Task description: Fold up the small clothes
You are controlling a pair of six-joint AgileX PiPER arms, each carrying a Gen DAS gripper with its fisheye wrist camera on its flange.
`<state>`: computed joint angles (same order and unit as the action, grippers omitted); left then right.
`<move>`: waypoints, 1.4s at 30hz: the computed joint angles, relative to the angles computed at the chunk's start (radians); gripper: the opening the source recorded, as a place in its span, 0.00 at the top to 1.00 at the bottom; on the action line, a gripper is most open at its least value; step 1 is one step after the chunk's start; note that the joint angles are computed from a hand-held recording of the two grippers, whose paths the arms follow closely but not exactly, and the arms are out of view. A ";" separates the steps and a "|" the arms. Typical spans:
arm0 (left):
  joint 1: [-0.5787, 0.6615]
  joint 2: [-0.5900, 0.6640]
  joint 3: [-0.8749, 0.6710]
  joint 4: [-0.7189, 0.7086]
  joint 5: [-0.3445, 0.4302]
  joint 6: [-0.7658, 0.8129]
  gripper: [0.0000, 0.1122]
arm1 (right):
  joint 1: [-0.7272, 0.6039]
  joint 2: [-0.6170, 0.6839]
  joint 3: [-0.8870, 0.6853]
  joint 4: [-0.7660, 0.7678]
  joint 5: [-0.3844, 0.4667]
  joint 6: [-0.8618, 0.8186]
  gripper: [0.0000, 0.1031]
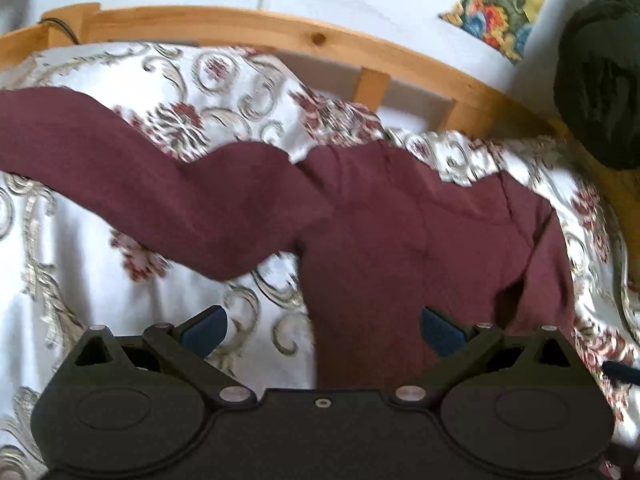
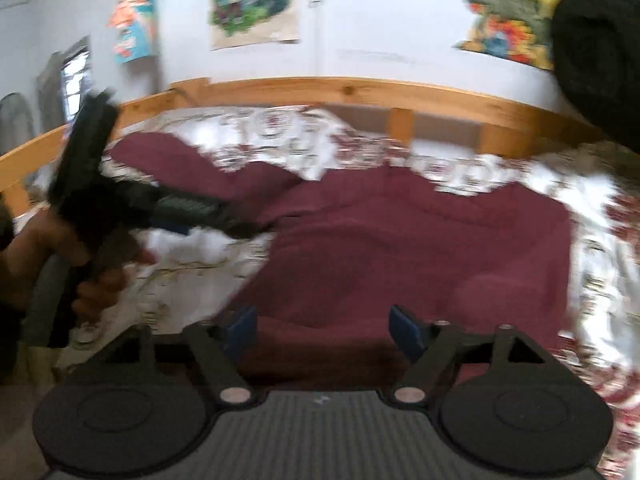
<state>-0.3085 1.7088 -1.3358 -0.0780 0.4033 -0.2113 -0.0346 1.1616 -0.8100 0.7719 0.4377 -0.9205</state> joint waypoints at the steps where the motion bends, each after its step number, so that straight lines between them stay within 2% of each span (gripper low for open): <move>1: -0.004 0.000 0.007 -0.024 0.001 0.031 0.09 | -0.039 0.009 -0.010 -0.002 0.004 -0.011 0.18; 3: -0.023 0.001 0.017 -0.034 0.007 0.061 0.09 | -0.114 0.033 -0.032 -0.033 0.003 0.004 0.17; 4: -0.031 0.003 0.019 -0.030 0.013 0.068 0.09 | -0.152 0.050 -0.036 0.002 -0.005 -0.024 0.18; 6: -0.054 0.021 0.005 -0.007 0.046 0.065 0.17 | -0.218 0.113 -0.045 0.105 -0.029 -0.084 0.34; 7: -0.062 0.030 -0.004 -0.002 0.064 0.066 0.19 | -0.239 0.157 -0.063 0.116 -0.020 -0.053 0.50; 8: -0.070 0.042 -0.015 0.000 0.084 0.073 0.21 | -0.260 0.203 -0.086 0.133 0.007 -0.022 0.54; 10: -0.080 0.055 -0.019 -0.001 0.097 0.090 0.24 | -0.292 0.284 -0.123 0.213 0.068 -0.017 0.54; 12: -0.085 0.067 -0.021 -0.004 0.105 0.117 0.29 | -0.293 0.354 -0.176 0.214 0.127 0.061 0.56; 15: -0.097 0.085 -0.030 0.047 0.123 0.092 0.35 | -0.256 0.417 -0.213 0.137 0.098 0.228 0.58; 17: -0.109 0.103 -0.044 0.104 0.140 0.044 0.40 | -0.269 0.452 -0.225 0.156 0.106 0.275 0.62; 21: -0.142 0.124 -0.050 0.243 0.148 -0.066 0.41 | -0.317 0.482 -0.208 0.297 0.104 0.217 0.67; 22: -0.150 0.126 -0.048 0.274 0.145 -0.092 0.41 | -0.322 0.491 -0.206 0.332 0.095 0.197 0.72; 23: -0.157 0.128 -0.047 0.303 0.146 -0.117 0.41 | -0.327 0.502 -0.206 0.358 0.094 0.182 0.84; 24: -0.164 0.129 -0.046 0.326 0.148 -0.137 0.41 | -0.330 0.513 -0.208 0.380 0.095 0.167 0.92; 25: -0.170 0.126 -0.041 0.347 0.146 -0.156 0.41 | -0.335 0.520 -0.211 0.391 0.104 0.160 0.96; 27: -0.179 0.122 -0.034 0.379 0.140 -0.184 0.44 | -0.332 0.506 -0.210 0.349 0.103 0.211 0.97; 32: -0.184 0.116 -0.024 0.400 0.140 -0.212 0.44 | -0.427 0.392 -0.157 0.248 0.181 0.263 0.97; 36: -0.187 0.111 -0.027 0.396 0.154 -0.215 0.43 | -0.449 0.432 -0.190 0.204 0.235 0.313 0.96; 37: -0.187 0.106 -0.022 0.396 0.155 -0.219 0.41 | -0.445 0.431 -0.196 0.193 0.236 0.324 0.94; 38: -0.188 0.096 -0.016 0.396 0.157 -0.225 0.39 | -0.441 0.423 -0.195 0.187 0.228 0.323 0.87; 40: -0.183 0.066 0.015 0.376 0.126 -0.221 0.34 | -0.433 0.391 -0.188 0.182 0.194 0.302 0.78; 42: -0.181 0.044 0.042 0.359 0.089 -0.216 0.29 | -0.435 0.370 -0.185 0.182 0.164 0.264 0.62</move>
